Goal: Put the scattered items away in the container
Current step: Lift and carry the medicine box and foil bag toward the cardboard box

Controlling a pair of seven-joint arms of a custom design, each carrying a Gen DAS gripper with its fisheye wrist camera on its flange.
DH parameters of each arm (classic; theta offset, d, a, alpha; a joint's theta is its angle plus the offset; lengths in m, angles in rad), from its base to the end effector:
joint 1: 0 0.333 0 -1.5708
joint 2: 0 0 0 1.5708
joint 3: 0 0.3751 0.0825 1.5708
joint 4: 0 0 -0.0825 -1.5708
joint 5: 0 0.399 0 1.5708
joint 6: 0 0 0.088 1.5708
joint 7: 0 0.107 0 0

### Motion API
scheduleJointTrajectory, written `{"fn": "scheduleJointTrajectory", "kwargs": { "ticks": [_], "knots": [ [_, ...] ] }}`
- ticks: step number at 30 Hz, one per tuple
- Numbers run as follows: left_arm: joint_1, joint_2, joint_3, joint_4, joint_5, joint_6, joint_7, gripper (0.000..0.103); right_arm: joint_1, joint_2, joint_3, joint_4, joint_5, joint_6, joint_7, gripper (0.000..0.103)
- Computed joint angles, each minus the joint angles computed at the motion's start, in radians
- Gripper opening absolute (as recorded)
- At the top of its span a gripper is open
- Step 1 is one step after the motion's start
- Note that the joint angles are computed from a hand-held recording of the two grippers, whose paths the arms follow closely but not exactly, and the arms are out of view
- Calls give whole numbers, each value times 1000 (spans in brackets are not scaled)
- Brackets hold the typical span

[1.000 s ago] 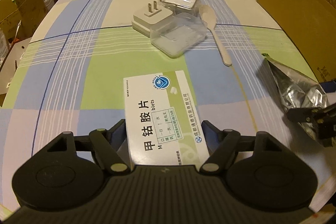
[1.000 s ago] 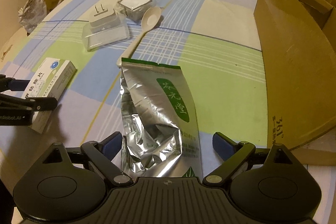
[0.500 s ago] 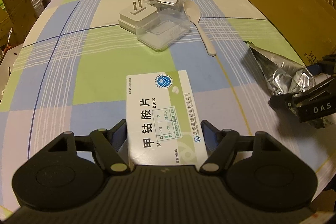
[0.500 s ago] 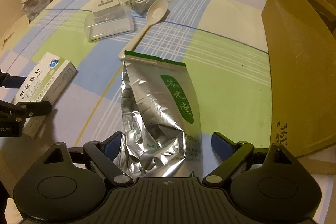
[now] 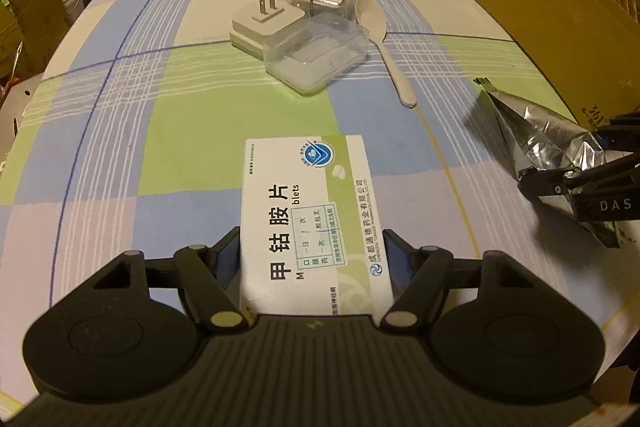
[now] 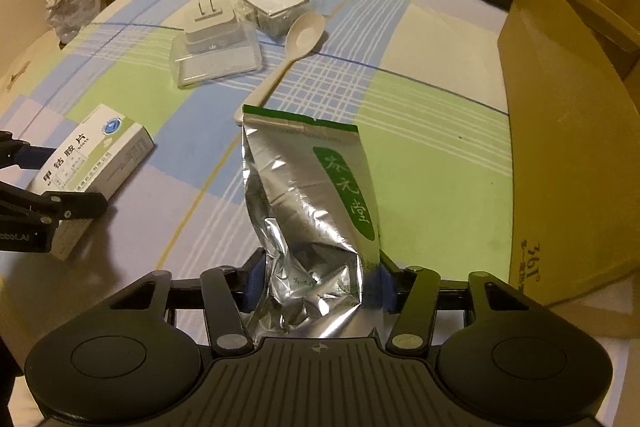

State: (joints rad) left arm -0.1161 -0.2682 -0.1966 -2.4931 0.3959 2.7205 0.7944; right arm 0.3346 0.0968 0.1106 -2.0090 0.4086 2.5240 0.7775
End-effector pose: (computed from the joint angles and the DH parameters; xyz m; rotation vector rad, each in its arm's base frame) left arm 0.4457 -0.1636 0.4815 -2.0250 1.7693 -0.5365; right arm 0.5685 0.2646 0.5035 -2.5165 0.8063 -0.2118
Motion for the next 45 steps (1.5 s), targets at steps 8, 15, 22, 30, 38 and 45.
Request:
{"fn": "scheduleJointTrajectory", "kwargs": {
  "ticks": [8, 15, 22, 30, 38, 45],
  "knots": [
    [-11, -60, -6, -22, -7, -2, 8, 67, -3, -74, -3, -56, 73, 12, -24, 50],
    [-26, -112, -18, -29, -18, -25, -3, 67, -4, -141, -18, -96, 112, -1, -24, 50],
    [-47, -140, -35, -12, -24, -42, -22, 67, -6, -205, -36, -116, 156, 1, -45, 50],
    [-65, -142, -59, 35, -2, -57, -37, 67, -12, -256, -58, -127, 199, 8, -67, 50],
    [-81, -119, -82, 91, 32, -66, -50, 67, -25, -283, -78, -119, 227, 8, -81, 50],
    [-98, -84, -90, 140, 52, -62, -45, 67, -39, -296, -95, -105, 263, 16, -92, 50]
  ]
}}
